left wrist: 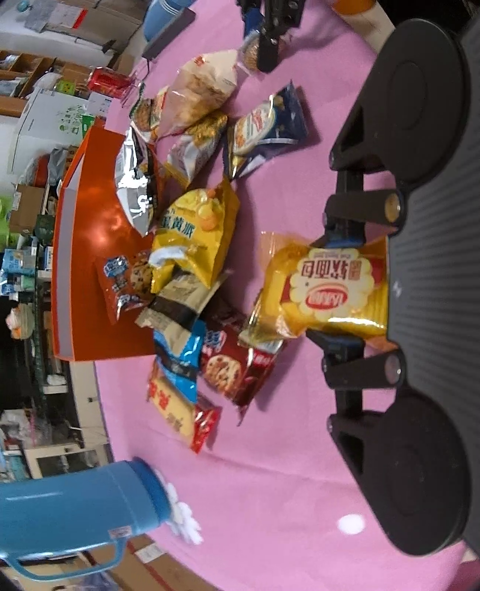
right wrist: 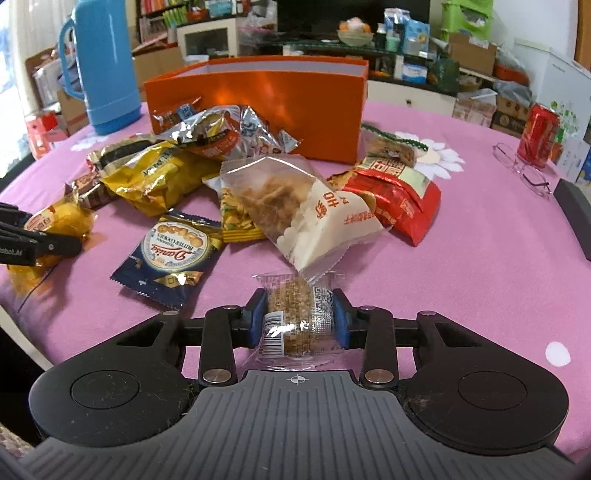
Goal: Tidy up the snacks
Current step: 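Lift both held snacks over the orange box and open both grippers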
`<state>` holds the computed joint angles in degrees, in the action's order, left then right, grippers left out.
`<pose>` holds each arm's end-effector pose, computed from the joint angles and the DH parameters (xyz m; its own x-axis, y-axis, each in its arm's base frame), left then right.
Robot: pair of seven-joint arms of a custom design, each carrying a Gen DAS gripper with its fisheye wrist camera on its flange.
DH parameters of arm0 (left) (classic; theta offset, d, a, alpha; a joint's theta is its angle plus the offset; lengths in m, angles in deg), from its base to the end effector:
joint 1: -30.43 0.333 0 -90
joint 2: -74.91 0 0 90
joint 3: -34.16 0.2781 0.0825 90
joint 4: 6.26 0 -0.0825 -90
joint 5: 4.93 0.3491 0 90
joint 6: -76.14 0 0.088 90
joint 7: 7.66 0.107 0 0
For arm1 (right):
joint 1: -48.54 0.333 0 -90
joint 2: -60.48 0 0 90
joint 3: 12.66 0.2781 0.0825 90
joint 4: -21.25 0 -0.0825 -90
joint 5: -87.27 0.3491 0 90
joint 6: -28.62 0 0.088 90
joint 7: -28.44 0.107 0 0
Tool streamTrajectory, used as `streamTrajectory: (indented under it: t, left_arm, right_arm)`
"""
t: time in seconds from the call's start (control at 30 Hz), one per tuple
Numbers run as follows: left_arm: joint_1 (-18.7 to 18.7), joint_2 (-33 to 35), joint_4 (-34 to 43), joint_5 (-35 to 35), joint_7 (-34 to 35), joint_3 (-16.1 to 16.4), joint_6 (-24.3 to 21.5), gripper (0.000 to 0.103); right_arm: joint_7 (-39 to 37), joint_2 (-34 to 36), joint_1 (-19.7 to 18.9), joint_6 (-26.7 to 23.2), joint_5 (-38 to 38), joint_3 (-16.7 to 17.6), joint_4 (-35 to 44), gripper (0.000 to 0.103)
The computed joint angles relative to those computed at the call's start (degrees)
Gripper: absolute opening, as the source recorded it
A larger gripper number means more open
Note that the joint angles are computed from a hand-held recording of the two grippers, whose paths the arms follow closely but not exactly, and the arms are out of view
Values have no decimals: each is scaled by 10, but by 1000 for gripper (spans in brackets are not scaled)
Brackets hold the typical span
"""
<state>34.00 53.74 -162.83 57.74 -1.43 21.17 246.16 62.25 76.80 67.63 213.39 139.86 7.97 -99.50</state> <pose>0.3739 -0.1199 0.3592 0.2312 -0.9718 0.0470 -0.7209 -0.2035 -0.6625 0.4893 0.2947 0.3467 0.6256 -0.7801 -0.0069 -0.5382 -0.4252 -0.7277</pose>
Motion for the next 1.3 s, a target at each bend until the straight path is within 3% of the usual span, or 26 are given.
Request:
streamTrajectory:
  t: [0.1,0.13,0.17,0.2,0.33,0.37,0.4,0.43,0.47,0.5,0.6,0.67,0.73,0.8,0.9,1.0,1.03,1.13,1.2,1.3]
  left_arm:
    - [-11,-1,0,-18,5,-7,-15,46]
    - [-21,-1,3,-33,18,-7,-34,61]
    - [-23,-4,3,-32,14,-12,-46,64]
    - [-21,-7,2,-23,8,-14,-47,64]
    - [-27,-1,-2,-24,26,0,-32,66]
    - [-13,0,1,5,2,-15,-33,67]
    - [-11,2,4,16,-5,-17,-33,67]
    - [-5,3,5,32,-18,-16,-23,51]
    - [-4,3,6,40,-27,-15,-20,40]
    - [-9,2,5,33,-24,-9,-21,39]
    - [-19,-22,-8,15,-25,-4,-26,38]
    - [-22,-53,-27,6,-26,7,3,37]
    - [-23,-75,-30,-11,-9,14,21,37]
    - [-8,-77,-7,-18,8,8,30,37]
    - [47,-46,50,-8,-3,-4,74,37]
    - [148,1,132,74,-86,-69,90,37]
    - [164,22,161,106,-117,-80,81,37]
    - [178,67,206,184,-192,-80,88,37]
    - [169,85,212,208,-210,-71,89,37]
    - [139,90,182,179,-179,-50,83,37]
  right_arm:
    - [-5,-5,-7,-7,8,2,-5,21]
    - [-7,-5,-7,-9,10,2,-4,23]
    - [-5,-7,-2,-13,9,-5,-6,32]
    - [4,-10,8,-17,2,-16,-9,40]
    - [-8,-14,9,-15,8,-16,-14,41]
    - [-17,-12,4,-12,16,-9,-13,41]
    - [-21,-12,2,-11,20,-7,-13,41]
    - [-27,-11,0,-10,25,-3,-12,41]
    - [-31,-11,0,-9,28,-3,-12,30]
    - [-48,-12,-12,-10,42,11,-10,16]
    - [-88,-21,-27,-21,88,27,-9,15]
    - [-173,-36,-59,-39,192,62,-4,15]
    - [-251,-61,-77,-76,303,75,-1,15]
    - [-279,-80,-77,-120,356,66,6,15]
    - [-267,-67,-60,-150,343,45,55,15]
    - [-226,-15,-30,-151,286,18,151,15]
    - [-211,2,-20,-153,266,7,179,15]
    - [-182,36,3,-164,248,-19,239,15]
    - [-198,27,4,-175,273,-25,226,15]
    - [-205,-2,9,-195,290,-40,162,15]
